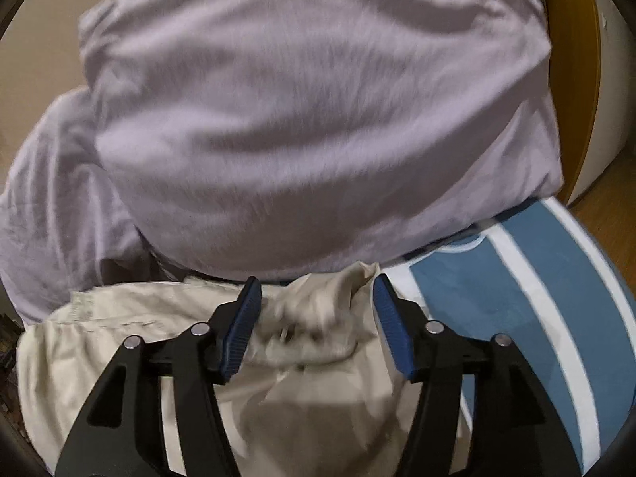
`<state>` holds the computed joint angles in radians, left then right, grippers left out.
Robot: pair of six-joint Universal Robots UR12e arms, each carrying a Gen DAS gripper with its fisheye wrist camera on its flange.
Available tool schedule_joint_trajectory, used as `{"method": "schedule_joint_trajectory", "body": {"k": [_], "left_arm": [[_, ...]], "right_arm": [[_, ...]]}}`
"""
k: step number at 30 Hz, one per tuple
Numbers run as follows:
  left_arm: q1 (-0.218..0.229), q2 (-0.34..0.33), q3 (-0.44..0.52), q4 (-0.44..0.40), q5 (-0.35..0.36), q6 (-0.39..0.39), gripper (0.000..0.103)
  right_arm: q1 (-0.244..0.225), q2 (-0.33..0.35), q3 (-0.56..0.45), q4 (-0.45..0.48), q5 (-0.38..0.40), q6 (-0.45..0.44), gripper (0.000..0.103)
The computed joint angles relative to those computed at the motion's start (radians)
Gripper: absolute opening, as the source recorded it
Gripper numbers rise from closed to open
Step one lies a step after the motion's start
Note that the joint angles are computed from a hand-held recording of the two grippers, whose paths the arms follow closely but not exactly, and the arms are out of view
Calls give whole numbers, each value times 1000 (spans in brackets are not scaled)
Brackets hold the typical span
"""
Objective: Fold large clothes
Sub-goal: 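Lay the hem over the collar and open both grippers, then move both open grippers to the folded edge of the beige jacket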
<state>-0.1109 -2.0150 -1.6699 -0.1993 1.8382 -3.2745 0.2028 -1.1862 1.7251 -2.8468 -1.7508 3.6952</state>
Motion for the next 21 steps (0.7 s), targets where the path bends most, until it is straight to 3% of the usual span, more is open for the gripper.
{"method": "schedule_joint_trajectory", "body": {"k": [4, 15, 21], "left_arm": [[6, 33, -31, 16, -23, -6, 57], [-6, 108, -124, 34, -127, 11, 60], [-31, 111, -141, 56, -187, 33, 64]], "right_arm": [[13, -27, 13, -24, 36, -25, 61], [89, 3, -30, 15, 217, -170, 61], [121, 18, -44, 30, 221, -215, 61]]}}
